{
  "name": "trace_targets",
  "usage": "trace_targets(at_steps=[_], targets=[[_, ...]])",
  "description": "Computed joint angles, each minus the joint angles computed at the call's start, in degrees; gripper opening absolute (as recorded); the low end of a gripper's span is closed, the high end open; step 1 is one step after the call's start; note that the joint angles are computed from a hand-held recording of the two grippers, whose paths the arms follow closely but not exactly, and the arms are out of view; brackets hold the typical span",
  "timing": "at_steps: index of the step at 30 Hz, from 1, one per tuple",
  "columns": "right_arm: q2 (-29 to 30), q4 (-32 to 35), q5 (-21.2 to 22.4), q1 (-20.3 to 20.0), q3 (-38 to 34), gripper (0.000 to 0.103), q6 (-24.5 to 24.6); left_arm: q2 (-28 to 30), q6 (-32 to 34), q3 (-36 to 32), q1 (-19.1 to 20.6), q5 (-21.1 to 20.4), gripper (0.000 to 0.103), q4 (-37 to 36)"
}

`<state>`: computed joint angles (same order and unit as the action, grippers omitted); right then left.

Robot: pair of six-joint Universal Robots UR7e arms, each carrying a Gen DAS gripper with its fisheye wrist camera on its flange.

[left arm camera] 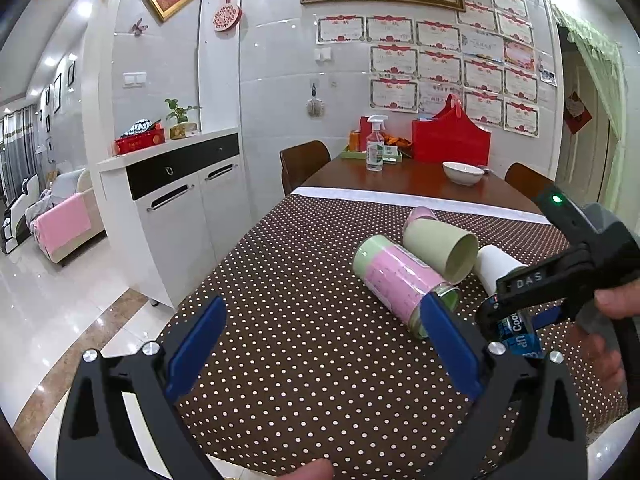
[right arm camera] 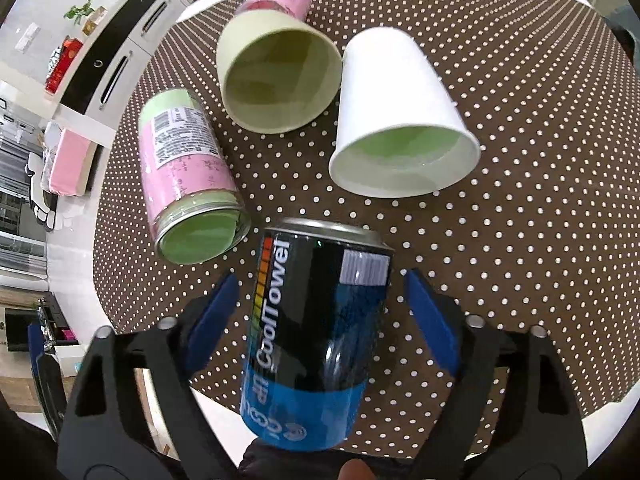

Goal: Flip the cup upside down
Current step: 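Grasp the CoolTowel can with the right tool, then rotate the can upright with the right tool and lower it onto the cloth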

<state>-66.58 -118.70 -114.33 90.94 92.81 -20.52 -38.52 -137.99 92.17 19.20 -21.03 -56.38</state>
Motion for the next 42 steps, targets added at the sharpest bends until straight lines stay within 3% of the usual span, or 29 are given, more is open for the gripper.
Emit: trace_targets(at_steps=[4, 13, 17, 20, 25, 34, 38, 42], targets=[[2.03, 2.15, -1.09, 0.47, -1.65, 0.068, 0.62, -0.27, 0.32, 0.46, 0.2, -0.24, 0.096, -0.82], [6.5, 5.75, -4.9, 2.37, -4.62, 0.067, 2.69, -0.52, 1.88, 1.34, 0.13, -0.3, 0.096, -3.29], [8.08, 4.0, -5.67, 3.09, -4.14, 0.066, 2.72, -0.54, 2.8, 1.82, -0.02, -0.23, 0.096, -4.95], [6.85, 2.33, -3.9, 2.37, -2.91, 0.066, 2.18, -0.46, 3.25, 1.79, 0.02, -0.29, 0.096, -5.31], [2.37, -2.88, 3.63, 0.03, -0.08, 0.066, -0.93, -0.26, 2.48, 1.17, -0.04, -0.57, 0.096, -4.03], [-5.99, -25.05, 15.18, -2.17, 12.2, 0.065, -13.36, 0.68, 0.82, -1.2, 0.19, -0.94, 0.096, -0.5], [-7.66, -40.36, 21.16, -3.93, 19.3, 0.065, -20.47, 1.15, 0.12, -2.24, 0.18, -1.42, 0.096, 1.25], [-9.95, -57.9, 30.83, -8.17, 27.61, 0.066, -28.92, 1.68, -1.02, -3.17, 0.08, -2.01, 0.096, 3.38]])
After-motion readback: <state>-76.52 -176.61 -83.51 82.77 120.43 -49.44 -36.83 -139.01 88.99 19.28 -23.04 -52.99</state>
